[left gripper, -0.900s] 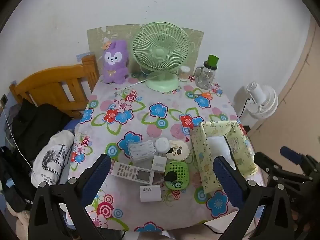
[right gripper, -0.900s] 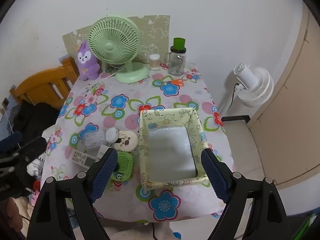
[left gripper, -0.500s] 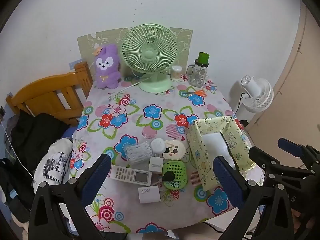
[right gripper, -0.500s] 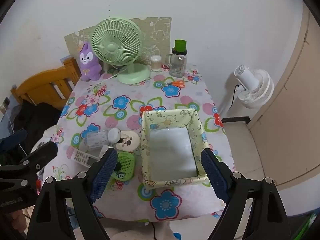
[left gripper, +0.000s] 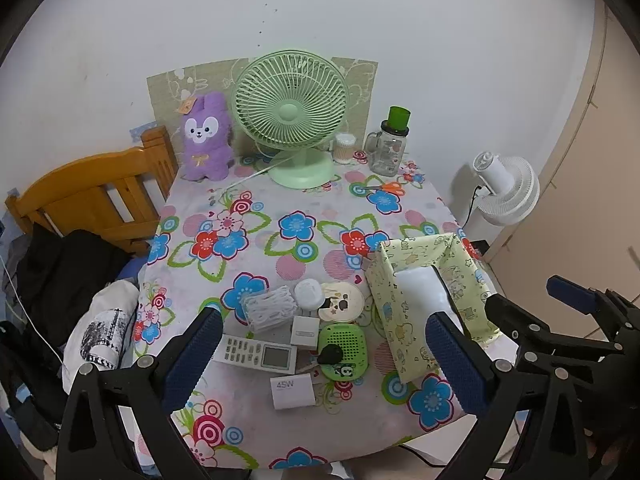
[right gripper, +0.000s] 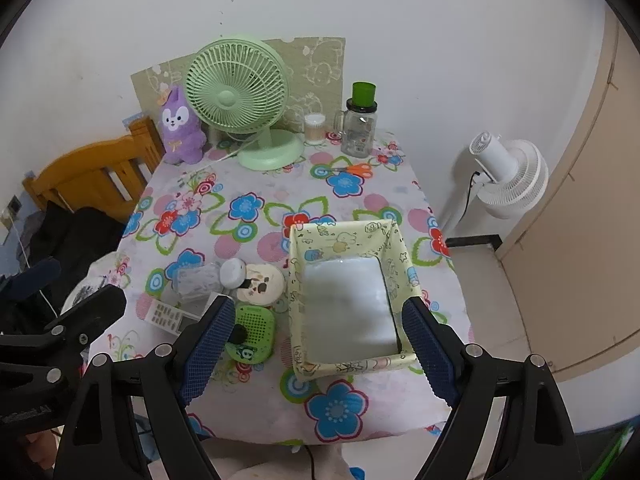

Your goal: Organize rigid objects

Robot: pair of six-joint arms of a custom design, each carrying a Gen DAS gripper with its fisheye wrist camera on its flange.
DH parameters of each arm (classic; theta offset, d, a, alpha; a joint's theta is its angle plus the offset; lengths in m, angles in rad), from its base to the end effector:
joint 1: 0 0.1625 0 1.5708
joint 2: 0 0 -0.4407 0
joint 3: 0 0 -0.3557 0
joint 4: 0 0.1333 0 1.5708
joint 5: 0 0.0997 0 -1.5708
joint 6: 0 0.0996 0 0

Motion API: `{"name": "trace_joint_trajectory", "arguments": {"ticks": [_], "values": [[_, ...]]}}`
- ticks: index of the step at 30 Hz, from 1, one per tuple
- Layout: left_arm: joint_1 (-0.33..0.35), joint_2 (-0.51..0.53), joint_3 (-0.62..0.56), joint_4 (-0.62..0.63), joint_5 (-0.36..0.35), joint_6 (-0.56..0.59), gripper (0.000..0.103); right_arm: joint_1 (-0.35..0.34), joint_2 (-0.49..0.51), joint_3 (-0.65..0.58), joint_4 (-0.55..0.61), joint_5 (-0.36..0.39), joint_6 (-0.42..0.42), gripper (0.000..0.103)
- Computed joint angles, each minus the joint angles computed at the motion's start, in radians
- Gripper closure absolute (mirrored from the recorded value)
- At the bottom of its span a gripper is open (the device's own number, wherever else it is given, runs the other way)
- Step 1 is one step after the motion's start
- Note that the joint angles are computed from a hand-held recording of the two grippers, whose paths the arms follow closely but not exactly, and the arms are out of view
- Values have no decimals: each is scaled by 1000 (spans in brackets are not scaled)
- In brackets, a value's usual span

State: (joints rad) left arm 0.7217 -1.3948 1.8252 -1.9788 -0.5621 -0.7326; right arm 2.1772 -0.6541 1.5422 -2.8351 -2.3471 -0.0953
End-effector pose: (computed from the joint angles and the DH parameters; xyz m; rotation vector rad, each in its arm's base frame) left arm -0.2308 -0.4929 0.3927 0.1462 2.2665 -0.8733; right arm 0.4471 -0.5332 0.1252 0.6480 -2.3128 0.6885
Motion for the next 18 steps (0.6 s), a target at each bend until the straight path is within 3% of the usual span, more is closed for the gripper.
{"name": "trace_joint_trajectory", "arguments": {"ticks": [18], "values": [[10,2,8,-25,9,9,1,-4,17,8,-85,10,-66,15]]}}
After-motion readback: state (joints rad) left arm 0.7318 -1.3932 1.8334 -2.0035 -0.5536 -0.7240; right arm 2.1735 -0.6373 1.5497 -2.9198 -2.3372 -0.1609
